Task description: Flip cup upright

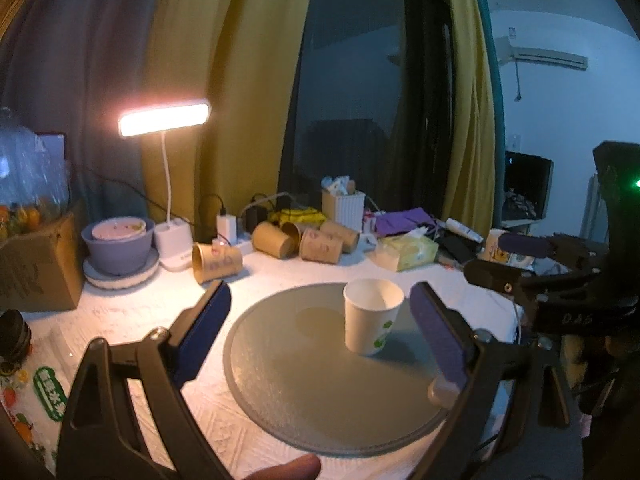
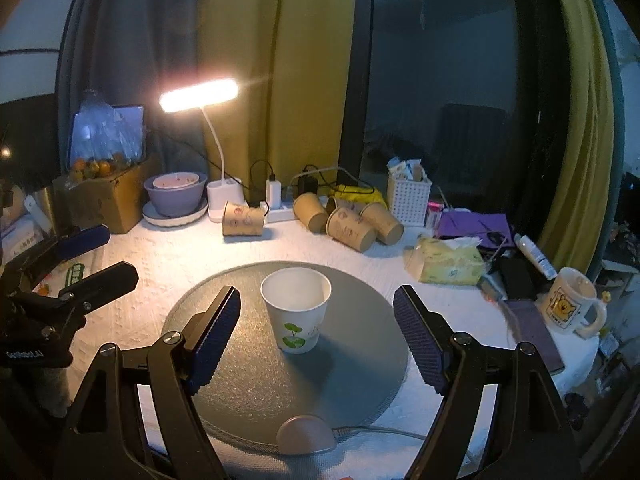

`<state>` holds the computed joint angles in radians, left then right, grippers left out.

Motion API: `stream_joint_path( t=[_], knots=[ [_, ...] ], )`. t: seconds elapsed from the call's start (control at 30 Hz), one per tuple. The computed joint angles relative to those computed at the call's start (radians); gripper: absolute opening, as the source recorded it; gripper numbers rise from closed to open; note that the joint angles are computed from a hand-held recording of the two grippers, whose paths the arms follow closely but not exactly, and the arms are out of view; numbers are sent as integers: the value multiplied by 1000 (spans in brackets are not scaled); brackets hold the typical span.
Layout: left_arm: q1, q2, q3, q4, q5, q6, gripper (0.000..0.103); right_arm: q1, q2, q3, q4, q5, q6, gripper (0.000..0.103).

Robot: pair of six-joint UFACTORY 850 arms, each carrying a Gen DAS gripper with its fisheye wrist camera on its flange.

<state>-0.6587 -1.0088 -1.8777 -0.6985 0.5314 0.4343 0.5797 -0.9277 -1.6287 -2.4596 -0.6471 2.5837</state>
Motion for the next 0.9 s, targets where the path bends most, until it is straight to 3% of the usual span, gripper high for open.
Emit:
stream_joint_path(
  t=[0.23, 0.9],
  knots=[
    [-10, 30, 36, 28, 51, -17, 92, 14, 45, 57, 5, -49, 13, 82],
    [-25, 81, 91, 87, 88, -50, 92, 32, 111, 143, -3, -118, 39, 82]
  ],
)
